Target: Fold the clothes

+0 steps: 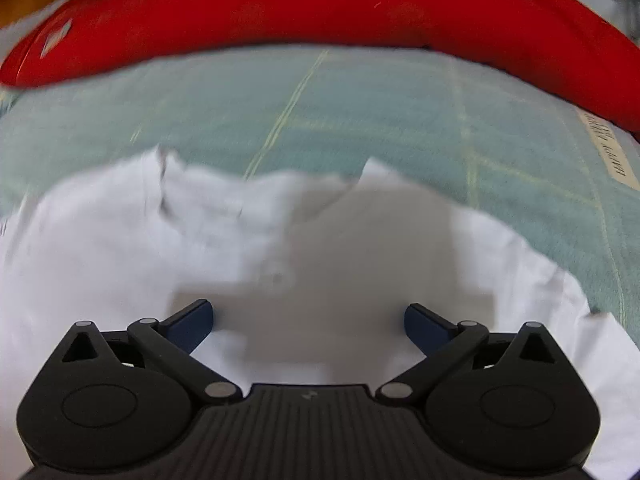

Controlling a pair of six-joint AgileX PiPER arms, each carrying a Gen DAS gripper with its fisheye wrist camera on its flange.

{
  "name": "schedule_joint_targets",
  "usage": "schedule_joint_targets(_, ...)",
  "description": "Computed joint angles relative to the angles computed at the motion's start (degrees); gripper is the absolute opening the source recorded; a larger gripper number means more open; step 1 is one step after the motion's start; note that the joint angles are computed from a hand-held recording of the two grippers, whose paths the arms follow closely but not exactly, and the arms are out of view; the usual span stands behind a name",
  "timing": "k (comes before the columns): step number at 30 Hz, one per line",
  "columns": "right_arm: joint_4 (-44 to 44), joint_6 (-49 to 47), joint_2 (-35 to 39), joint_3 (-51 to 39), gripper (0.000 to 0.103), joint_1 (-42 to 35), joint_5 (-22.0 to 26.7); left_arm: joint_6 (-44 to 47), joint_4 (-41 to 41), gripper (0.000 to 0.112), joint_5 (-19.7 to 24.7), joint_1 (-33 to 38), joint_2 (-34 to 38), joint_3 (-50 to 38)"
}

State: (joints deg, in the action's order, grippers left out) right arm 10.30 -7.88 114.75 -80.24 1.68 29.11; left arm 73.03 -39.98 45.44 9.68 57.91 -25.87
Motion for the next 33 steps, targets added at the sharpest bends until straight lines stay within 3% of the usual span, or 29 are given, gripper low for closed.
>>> schedule_joint_targets(8,-2.9,-2.68,-11.23,9.49,0.103,0.32,1.18,2.83,1.0,0.102,7.71,6.55,-6.56,1.07)
schedule_joint_targets(14,-2.19,-4.33,-24.9,23.75,0.103,-0.2,0.87,12.98,-0.59,0.102,18.69,20.34,-9.84,1.16)
schedule_joint_targets(17,1.85,-7.41,-31.95,32.49,0.103,-0.65,0.15,11.65,-0.43,0.102,15.62,19.34,-7.22,-1.25)
schedule_joint_targets(20,-1.63,-3.09,-37.94,41.06,0.103,2.92,-3.47,8.15,-1.56,0.102,9.61,14.78,-0.47,-6.26)
schedule_joint_targets(24,-16.58,14.97,-45.17,50.83,0.103,11.71,-8.13,-5.54,-1.99,0.102,2.18,6.92,17.88,-20.53)
schedule_joint_targets(27,-14.05,15.12,-47.05,53.97,0.103,14.35,-10.24,-17.38,-1.46,0.102,1.52,3.21,33.29,-35.17)
schedule_joint_targets(31,-10.97,14.34,-45.78,54.6,0.103,15.34,-13.1,-28.91,4.47,0.102,-4.42,-1.53,46.68,-47.93)
schedule_joint_targets(33,-10.06,13.69,-45.15,54.96,0.103,15.12,-14.88,-34.31,6.95,0.102,-3.7,-1.51,52.63,-52.87)
